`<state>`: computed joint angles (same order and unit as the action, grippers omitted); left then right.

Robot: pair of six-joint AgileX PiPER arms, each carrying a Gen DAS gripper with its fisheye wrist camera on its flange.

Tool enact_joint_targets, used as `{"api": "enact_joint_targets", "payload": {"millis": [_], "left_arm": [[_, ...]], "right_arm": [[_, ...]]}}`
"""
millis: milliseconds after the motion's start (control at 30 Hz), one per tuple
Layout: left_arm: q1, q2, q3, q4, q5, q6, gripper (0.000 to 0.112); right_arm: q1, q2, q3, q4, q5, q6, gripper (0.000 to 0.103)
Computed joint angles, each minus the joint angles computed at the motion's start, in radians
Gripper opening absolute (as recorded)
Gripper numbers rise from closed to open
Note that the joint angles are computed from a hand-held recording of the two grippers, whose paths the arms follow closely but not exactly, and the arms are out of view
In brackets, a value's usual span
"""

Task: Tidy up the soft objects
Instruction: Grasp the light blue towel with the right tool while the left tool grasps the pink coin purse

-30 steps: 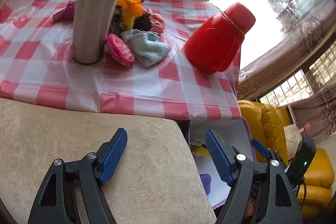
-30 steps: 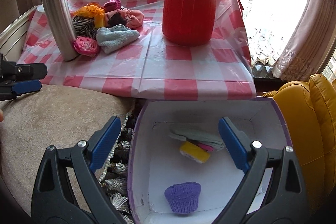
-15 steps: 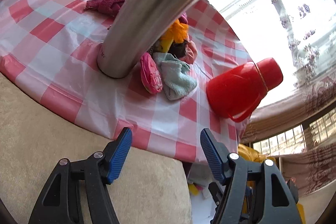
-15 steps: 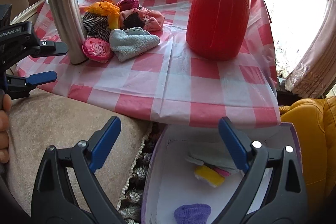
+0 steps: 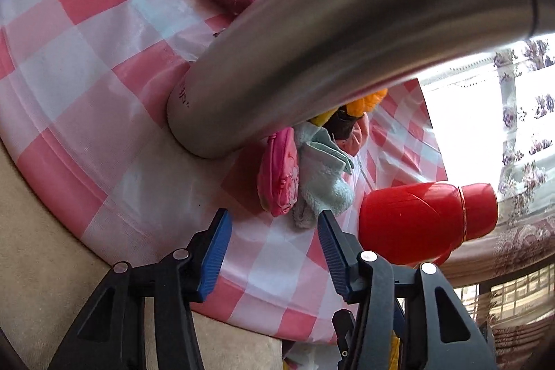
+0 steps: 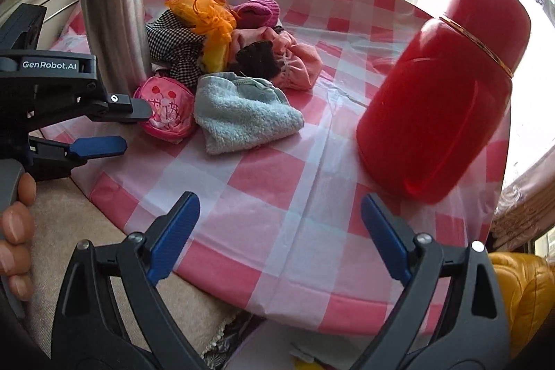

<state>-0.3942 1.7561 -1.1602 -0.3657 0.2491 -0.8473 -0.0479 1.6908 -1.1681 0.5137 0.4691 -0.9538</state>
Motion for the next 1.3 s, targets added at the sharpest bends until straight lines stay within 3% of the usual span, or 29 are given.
{"api": "enact_joint_targets", "payload": {"millis": [333,400,467,667,733,767,800,967,1033,1133,1300], "left_arm": [[0.018,0.073,-0.015,-0.233,-0.080,0.172,0.050],[0.019,0.085,-0.022,-0.271,-0.086,0.217,0.047],[0.017,0.096,-0.036,-0.209,-0.088,0.159,0.043],[0.031,0.102,-0.019,-0.393,-0.115,0.343,0.033],[0.030,0.104,-0.020,-0.435,-0.122,0.404,0.027],[0.026,0.103,-0.024,-0.404,-0.124,0.380,0.023],[0.021,0.103,-0.032,-0.356,-0.123,0.337,0.021],[0.026,0.101,-0.027,-0.457,-0.121,0.448,0.017],[0.038,0.075,0.010,-0.569,-0.121,0.576,0.016],[0.036,0.060,0.030,-0.585,-0.125,0.603,0.016],[0.028,0.028,0.038,-0.298,-0.103,0.357,0.016]], "right_arm": [[0.091,0.185,-0.227,-0.059,0.074,-0.062,0.095],[0.107,0.219,-0.266,-0.083,0.090,-0.050,0.095],[0.117,0.245,-0.295,-0.093,0.102,-0.049,0.095],[0.126,0.303,-0.363,-0.115,0.132,-0.009,0.095],[0.124,0.317,-0.379,-0.099,0.145,-0.008,0.088],[0.123,0.324,-0.388,-0.095,0.157,-0.003,0.076],[0.123,0.329,-0.397,-0.093,0.172,0.002,0.058],[0.120,0.318,-0.380,-0.070,0.178,0.010,0.033],[0.108,0.306,-0.367,-0.053,0.182,0.025,0.028],[0.086,0.275,-0.324,-0.017,0.171,0.027,0.024],[0.054,0.208,-0.225,0.036,0.145,0.037,0.022]]}}
